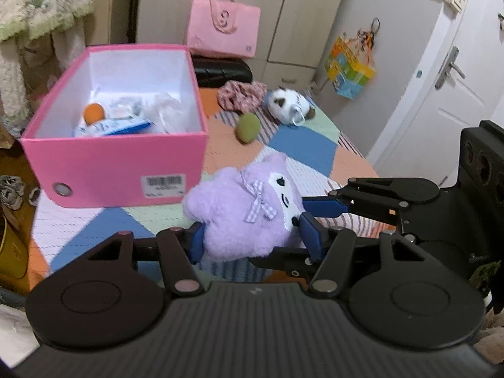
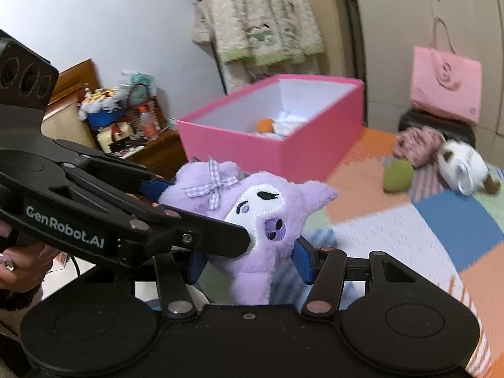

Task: Organize soft objects
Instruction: 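Carry the purple plush toy with both grippers over the pink box, then lower the purple plush into the box and open both grippers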

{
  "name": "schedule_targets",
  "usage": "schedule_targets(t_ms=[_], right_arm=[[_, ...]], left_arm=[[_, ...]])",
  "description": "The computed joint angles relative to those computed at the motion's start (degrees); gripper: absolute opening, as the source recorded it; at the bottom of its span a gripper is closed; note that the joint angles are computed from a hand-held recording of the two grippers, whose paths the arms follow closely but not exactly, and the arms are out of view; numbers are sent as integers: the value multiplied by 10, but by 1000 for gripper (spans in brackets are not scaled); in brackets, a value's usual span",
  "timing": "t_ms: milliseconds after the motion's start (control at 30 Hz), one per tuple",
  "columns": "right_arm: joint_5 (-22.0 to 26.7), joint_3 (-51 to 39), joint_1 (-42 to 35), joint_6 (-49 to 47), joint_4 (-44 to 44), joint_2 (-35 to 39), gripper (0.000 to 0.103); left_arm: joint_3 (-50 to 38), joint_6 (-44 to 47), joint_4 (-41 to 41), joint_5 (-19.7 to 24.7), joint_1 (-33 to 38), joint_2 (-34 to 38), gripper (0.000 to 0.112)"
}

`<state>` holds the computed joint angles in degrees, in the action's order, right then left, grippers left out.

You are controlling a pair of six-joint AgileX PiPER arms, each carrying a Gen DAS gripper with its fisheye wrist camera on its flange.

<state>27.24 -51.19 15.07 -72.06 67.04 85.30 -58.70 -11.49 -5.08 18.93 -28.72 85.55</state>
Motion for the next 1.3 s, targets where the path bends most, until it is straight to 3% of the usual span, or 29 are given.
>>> schedule_targets(t_ms=[233, 467, 767, 967, 1300], right_arm=[[-35, -41, 45, 16, -37, 10, 62], [-39, -103, 62, 43, -67, 45, 62], [-7, -235, 61, 87, -99, 134, 62], [25, -372, 59, 161, -170, 224, 62], [136, -613, 56, 329, -293, 385, 61]], left_arm=[[5, 64, -44, -7, 32, -21, 58], [-29, 160, -122, -5, 72, -1, 58], [-122, 356, -316, 24, 150, 76, 58], [-222, 338, -286, 51, 175, 151, 53], [-334, 276, -277, 102, 213, 253, 51]])
